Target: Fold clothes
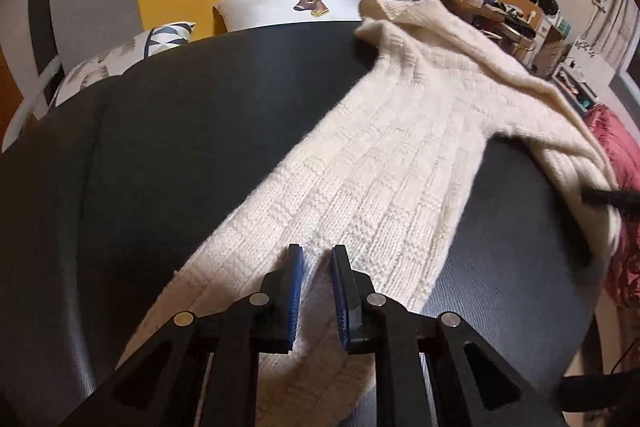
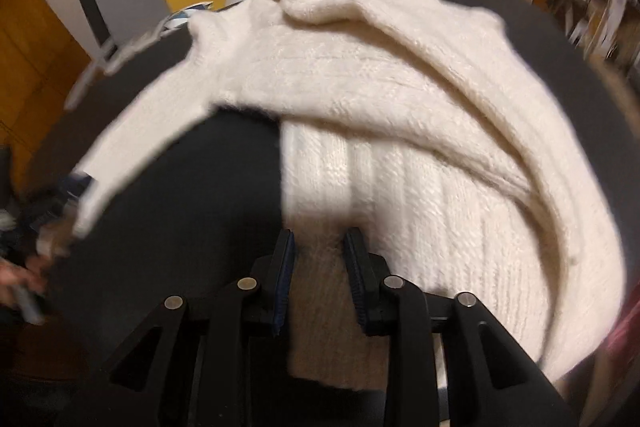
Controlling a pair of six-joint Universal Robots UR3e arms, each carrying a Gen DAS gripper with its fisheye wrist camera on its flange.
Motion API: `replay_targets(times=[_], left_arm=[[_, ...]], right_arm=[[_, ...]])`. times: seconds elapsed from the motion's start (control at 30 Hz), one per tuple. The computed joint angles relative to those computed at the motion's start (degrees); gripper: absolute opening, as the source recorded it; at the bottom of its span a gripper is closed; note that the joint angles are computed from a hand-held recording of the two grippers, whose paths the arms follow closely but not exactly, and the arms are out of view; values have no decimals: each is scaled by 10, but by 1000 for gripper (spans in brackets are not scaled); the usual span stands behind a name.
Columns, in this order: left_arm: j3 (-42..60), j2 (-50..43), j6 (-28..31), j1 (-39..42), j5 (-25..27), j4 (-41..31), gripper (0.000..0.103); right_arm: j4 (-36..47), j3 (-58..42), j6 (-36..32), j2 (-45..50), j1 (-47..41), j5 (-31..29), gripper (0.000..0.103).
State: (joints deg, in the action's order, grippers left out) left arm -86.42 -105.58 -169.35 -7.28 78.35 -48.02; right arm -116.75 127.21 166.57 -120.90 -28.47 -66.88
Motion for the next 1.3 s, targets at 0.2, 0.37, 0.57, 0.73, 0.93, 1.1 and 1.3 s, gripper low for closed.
replay_targets(times=[0.2, 0.37, 0.57, 0.73, 0.93, 1.1, 1.3], left_arm=[[-37, 36, -15, 15, -46, 30, 15], [-34, 14, -7, 7, -41, 30, 15], [-49, 15, 5, 18, -56, 41, 15], [-45, 11, 13, 21, -63, 36, 15], [-29, 8, 14, 30, -81, 10, 15], [17, -4, -8, 47, -117, -55, 15], [6, -1, -45, 46, -114, -45, 15]], right_arm=[[-106, -229, 27, 242, 123, 12, 31], [-61, -504, 54, 511, 191, -63, 28], [-46, -662, 118, 656, 177, -177, 20], [-19, -746, 157, 712, 150, -258, 20], [-20, -565, 82, 525, 83, -104, 24], [120, -345, -61, 234, -58, 42, 24], [245, -177, -241, -31, -156, 37, 24]])
